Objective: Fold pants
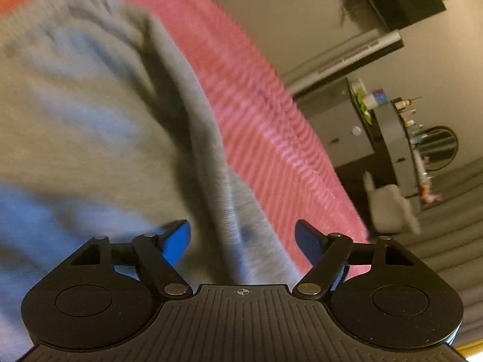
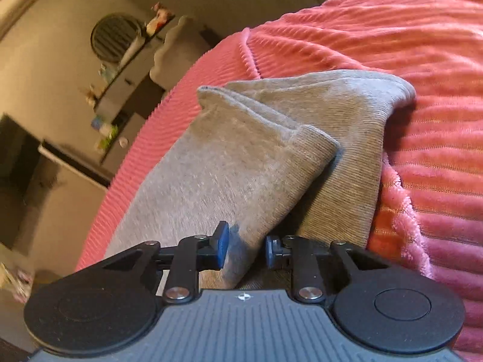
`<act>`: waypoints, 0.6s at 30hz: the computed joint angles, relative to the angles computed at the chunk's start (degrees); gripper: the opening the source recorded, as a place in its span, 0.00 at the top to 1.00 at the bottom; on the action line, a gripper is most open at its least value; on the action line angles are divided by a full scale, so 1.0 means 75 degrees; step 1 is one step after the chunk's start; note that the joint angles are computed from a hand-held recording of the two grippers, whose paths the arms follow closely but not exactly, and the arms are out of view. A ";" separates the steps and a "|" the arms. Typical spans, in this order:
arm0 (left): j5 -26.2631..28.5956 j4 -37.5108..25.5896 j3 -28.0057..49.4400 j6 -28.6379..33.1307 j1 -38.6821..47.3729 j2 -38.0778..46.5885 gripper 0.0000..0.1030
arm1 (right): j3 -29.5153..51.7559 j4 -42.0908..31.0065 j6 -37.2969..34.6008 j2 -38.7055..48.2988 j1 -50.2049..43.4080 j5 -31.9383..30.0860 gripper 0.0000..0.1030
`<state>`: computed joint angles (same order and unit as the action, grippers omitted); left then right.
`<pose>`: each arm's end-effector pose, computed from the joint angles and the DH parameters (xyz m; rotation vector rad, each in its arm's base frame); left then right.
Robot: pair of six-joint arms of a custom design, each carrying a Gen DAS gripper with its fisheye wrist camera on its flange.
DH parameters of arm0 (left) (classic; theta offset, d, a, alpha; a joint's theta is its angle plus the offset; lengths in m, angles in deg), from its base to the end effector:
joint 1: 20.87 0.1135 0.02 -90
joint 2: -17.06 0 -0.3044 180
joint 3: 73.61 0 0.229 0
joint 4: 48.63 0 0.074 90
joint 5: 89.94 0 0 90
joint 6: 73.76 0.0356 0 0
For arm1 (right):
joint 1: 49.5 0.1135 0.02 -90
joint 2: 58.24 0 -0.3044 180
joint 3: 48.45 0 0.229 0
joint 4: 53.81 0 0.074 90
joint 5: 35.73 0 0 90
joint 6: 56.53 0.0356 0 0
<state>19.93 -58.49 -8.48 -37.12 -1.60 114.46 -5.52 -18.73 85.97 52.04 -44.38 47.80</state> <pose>0.3179 0.0983 0.2210 -1.2435 2.0001 -0.6987 0.3046 0.0313 0.1293 0.8262 2.0547 0.6976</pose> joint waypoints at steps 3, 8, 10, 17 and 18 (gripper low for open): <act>0.0332 -0.0695 0.0671 -0.0605 -0.0034 0.0853 0.85 | 0.0165 0.0097 0.0244 0.0195 -0.0068 -0.0108 0.73; -0.0377 -0.0230 0.0128 -0.0556 -0.0457 0.0058 0.93 | 0.0418 -0.0352 0.0094 0.0136 -0.0017 -0.0160 0.93; -0.0527 -0.0367 -0.0138 -0.0139 -0.0520 -0.0704 0.94 | 0.0388 -0.0398 0.0081 0.0019 -0.0078 -0.0270 0.95; -0.0809 -0.2371 -0.1637 0.0570 -0.0901 -0.5321 0.93 | -0.0229 0.0185 -0.0786 -0.1334 -0.0760 -0.0817 0.95; -0.0780 -0.3096 -0.1779 0.0492 -0.0989 -0.5864 0.92 | -0.0359 0.0295 -0.0916 -0.1502 -0.0905 -0.0776 0.95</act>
<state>14.08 -81.71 -21.82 -33.43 -9.02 70.48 -8.21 -16.52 79.10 40.78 -51.17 41.97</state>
